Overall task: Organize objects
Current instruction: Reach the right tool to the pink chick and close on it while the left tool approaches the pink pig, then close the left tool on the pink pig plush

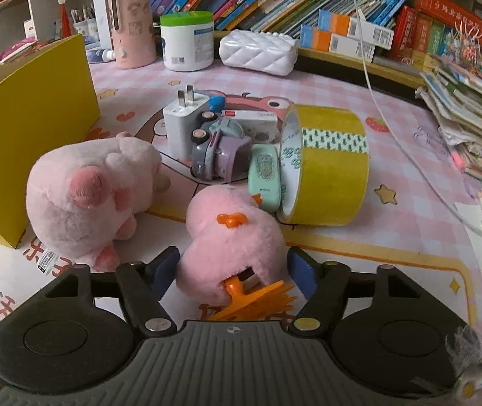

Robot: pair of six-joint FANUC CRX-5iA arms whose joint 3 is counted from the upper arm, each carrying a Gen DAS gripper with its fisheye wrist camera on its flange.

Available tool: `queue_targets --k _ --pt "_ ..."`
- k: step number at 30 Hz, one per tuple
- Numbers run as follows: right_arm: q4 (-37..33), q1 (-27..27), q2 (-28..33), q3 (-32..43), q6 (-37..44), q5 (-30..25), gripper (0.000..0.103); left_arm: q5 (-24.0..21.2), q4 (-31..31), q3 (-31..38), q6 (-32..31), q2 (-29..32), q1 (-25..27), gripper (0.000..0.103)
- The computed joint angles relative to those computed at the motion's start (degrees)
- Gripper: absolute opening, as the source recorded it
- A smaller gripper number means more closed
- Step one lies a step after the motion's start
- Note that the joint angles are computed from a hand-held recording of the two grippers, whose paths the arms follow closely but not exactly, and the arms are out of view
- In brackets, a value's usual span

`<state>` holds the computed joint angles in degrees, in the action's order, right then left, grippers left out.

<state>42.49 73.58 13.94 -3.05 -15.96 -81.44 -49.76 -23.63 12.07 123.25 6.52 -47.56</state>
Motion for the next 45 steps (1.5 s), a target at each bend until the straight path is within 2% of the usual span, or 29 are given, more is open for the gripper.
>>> queue_targets --k 1,11,20,23,27,33,40,45 --pt "0.2 0.1 -0.2 -0.4 -0.4 0.5 0.058 0.2 0.1 -0.1 -0.2 0.0 0.0 0.103" --pt "2.1 3.0 -4.1 -3.3 -5.2 1.0 0.057 2.6 2.0 -0.8 -2.2 0.0 0.0 0.103" --pt "4.9 8.6 -5.9 -3.4 -10.8 -10.6 0.057 5.4 3.9 0.3 -4.6 2.2 -1.2 0.103" --pt "5.1 9.9 -6.4 -3.8 -12.3 -14.0 0.057 4.6 3.1 2.6 -4.8 4.3 -2.0 0.103" --pt "4.3 11.1 -7.6 -5.1 -13.6 -15.6 0.057 3.5 1.7 5.8 -5.2 7.1 -3.0 0.103" --pt "3.7 11.4 -9.2 -7.0 -13.7 -14.6 0.057 0.1 -0.9 12.3 -6.4 12.3 -4.4 0.098" --pt "4.5 11.0 -10.6 -8.8 -12.8 -12.2 0.057 -6.0 -5.3 20.8 -6.7 18.8 -6.0 0.095" --pt "4.4 10.8 -11.3 -9.4 -12.4 -11.8 0.057 -8.8 -4.8 23.4 -7.4 21.4 -5.5 0.087"
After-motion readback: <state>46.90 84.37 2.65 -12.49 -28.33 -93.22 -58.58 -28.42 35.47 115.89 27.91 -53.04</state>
